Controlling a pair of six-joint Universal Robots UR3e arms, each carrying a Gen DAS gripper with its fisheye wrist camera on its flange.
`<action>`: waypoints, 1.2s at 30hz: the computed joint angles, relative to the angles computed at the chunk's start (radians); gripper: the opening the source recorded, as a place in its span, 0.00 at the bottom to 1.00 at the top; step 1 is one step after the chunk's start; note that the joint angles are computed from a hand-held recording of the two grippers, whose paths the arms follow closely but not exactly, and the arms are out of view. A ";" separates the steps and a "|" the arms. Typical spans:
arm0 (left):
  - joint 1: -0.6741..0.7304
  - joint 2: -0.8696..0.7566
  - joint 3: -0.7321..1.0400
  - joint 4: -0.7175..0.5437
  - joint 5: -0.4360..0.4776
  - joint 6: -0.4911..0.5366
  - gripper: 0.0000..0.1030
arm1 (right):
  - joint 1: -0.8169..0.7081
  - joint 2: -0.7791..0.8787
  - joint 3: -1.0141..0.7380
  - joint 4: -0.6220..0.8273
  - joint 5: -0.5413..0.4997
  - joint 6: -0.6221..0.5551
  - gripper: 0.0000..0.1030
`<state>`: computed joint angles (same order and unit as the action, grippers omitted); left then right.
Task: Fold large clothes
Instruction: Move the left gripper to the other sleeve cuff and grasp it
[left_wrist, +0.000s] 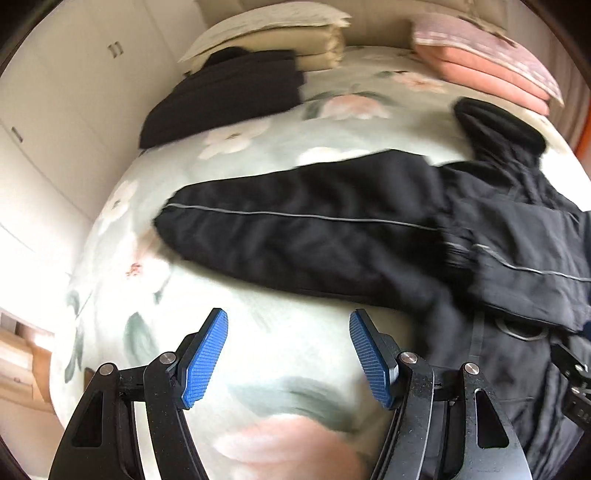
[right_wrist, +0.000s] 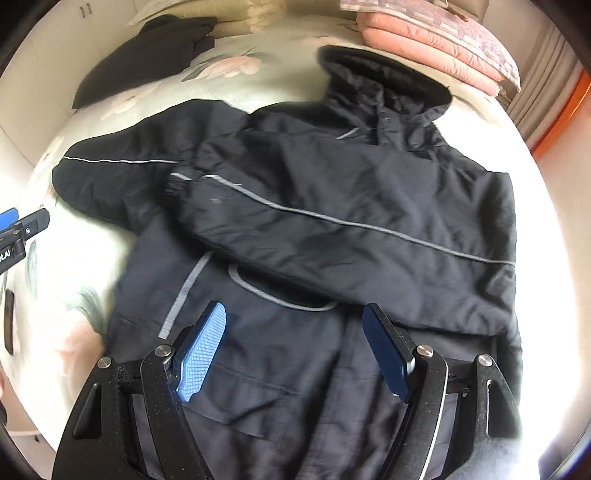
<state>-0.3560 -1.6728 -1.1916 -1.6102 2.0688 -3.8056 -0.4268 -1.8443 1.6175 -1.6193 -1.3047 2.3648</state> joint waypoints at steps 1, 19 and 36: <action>0.049 0.051 -0.061 0.023 -0.009 0.040 0.68 | 0.037 0.000 0.008 -0.016 -0.014 0.039 0.78; 0.822 0.184 -0.583 0.644 -0.288 0.524 0.68 | 0.596 0.317 -0.135 -0.212 -0.236 0.504 0.78; 1.046 -0.012 -0.618 0.816 -0.674 0.480 0.70 | 0.580 0.389 -0.098 -0.254 -0.251 0.513 0.78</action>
